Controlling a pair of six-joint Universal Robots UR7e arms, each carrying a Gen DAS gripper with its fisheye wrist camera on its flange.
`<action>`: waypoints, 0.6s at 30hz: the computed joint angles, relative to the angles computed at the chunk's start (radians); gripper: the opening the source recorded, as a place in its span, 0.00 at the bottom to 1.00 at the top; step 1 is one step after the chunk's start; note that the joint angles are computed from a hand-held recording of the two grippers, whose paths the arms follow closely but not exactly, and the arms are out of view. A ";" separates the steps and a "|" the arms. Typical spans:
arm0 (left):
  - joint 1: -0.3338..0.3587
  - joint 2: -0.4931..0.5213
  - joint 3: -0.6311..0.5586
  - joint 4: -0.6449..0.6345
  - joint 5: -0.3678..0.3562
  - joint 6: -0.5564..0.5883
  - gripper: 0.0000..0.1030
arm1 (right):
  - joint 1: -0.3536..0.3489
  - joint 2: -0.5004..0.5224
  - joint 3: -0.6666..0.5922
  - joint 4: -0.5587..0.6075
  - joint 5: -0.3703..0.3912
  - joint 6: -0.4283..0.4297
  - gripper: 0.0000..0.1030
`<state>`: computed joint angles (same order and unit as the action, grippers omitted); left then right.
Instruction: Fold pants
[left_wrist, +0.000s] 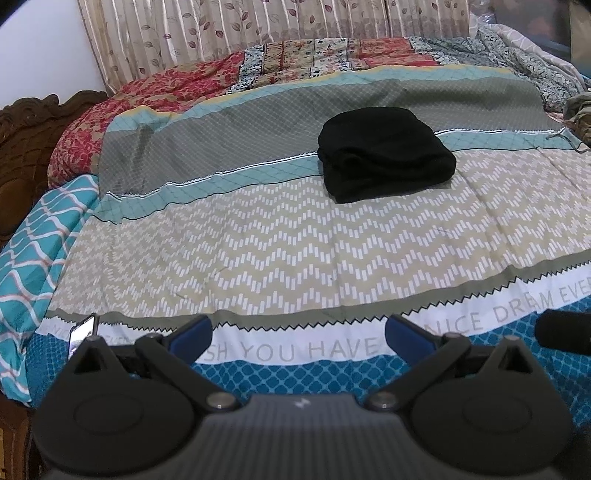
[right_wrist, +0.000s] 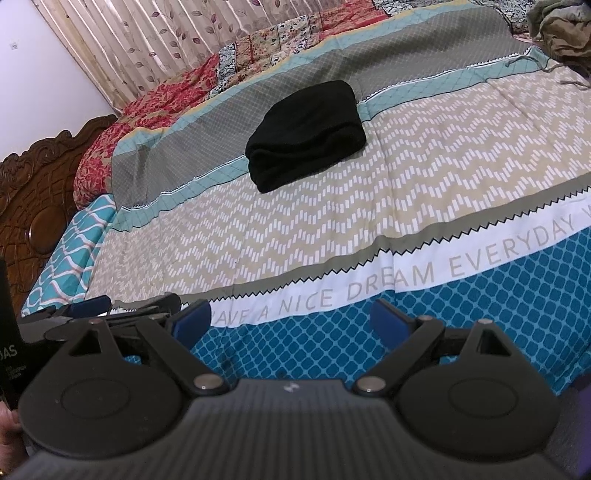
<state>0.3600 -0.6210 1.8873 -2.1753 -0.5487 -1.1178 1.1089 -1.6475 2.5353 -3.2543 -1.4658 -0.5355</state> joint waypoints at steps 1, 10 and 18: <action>-0.001 -0.001 0.002 -0.008 -0.002 0.005 1.00 | 0.000 0.000 -0.001 0.002 0.000 0.001 0.92; -0.002 -0.001 0.007 -0.029 -0.007 0.022 1.00 | -0.003 -0.001 0.001 -0.002 0.004 0.001 0.92; -0.002 -0.002 0.008 -0.030 -0.008 0.022 1.00 | -0.003 -0.002 0.008 -0.024 0.010 0.003 0.92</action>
